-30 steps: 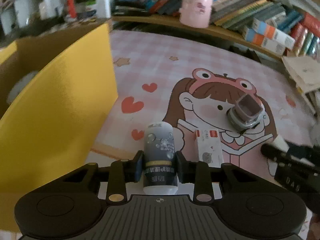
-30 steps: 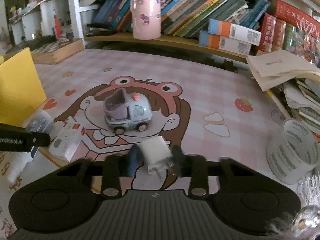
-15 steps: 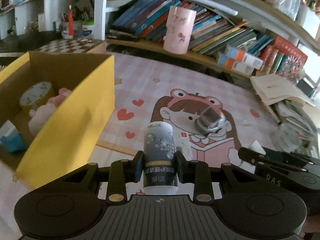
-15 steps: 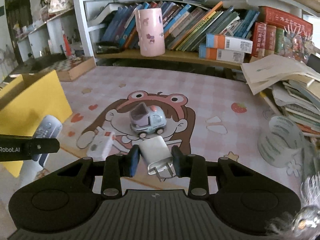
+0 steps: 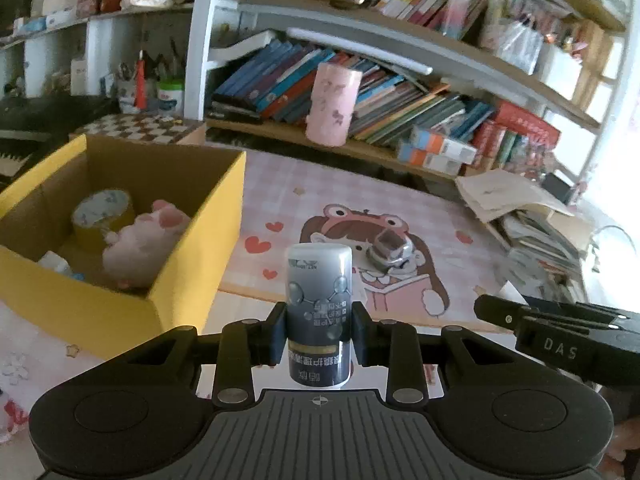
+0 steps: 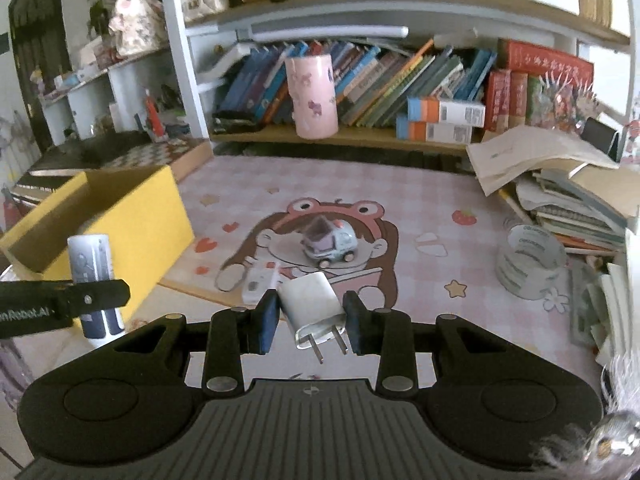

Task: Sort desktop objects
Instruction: 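Lift the canister and charger and carry them toward the yellow box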

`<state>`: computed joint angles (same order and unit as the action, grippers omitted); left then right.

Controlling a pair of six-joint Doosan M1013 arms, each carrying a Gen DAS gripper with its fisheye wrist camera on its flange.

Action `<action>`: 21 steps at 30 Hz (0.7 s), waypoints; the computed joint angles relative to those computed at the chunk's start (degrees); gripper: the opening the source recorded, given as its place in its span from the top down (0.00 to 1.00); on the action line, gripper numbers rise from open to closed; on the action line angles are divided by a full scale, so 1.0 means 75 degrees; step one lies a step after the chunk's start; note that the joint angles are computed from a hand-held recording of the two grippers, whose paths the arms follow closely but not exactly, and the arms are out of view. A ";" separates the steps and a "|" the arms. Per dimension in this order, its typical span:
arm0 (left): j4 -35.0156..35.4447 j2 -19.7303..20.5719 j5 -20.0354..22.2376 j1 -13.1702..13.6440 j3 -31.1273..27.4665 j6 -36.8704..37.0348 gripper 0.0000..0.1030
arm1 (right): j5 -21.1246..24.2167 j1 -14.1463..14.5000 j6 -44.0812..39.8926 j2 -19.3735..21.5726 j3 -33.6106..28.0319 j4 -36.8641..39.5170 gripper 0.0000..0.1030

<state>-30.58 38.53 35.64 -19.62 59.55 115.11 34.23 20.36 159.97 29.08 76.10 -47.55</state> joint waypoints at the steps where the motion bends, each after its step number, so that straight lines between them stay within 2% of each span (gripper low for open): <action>1: -0.0191 -0.0059 0.0010 0.0046 0.0089 0.0252 0.70 | 0.0056 0.0072 0.0150 -0.0023 0.0006 -0.0110 0.69; 8: -0.1167 -0.0361 0.0171 0.0388 0.0574 0.1679 0.70 | 0.0697 0.0585 0.0756 -0.0006 -0.0170 -0.0283 0.69; 15: -0.1608 -0.0557 0.0327 0.0764 0.0936 0.2432 0.70 | 0.1339 0.1033 0.0873 0.0257 -0.0589 -0.0267 0.69; 21: -0.1796 -0.0730 0.0528 0.1084 0.1244 0.3034 0.70 | 0.1609 0.1365 0.0730 0.0480 -0.0955 -0.0144 0.69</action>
<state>-44.05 33.05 39.59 -11.49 68.89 137.86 46.29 30.60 165.45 32.68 68.94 -48.62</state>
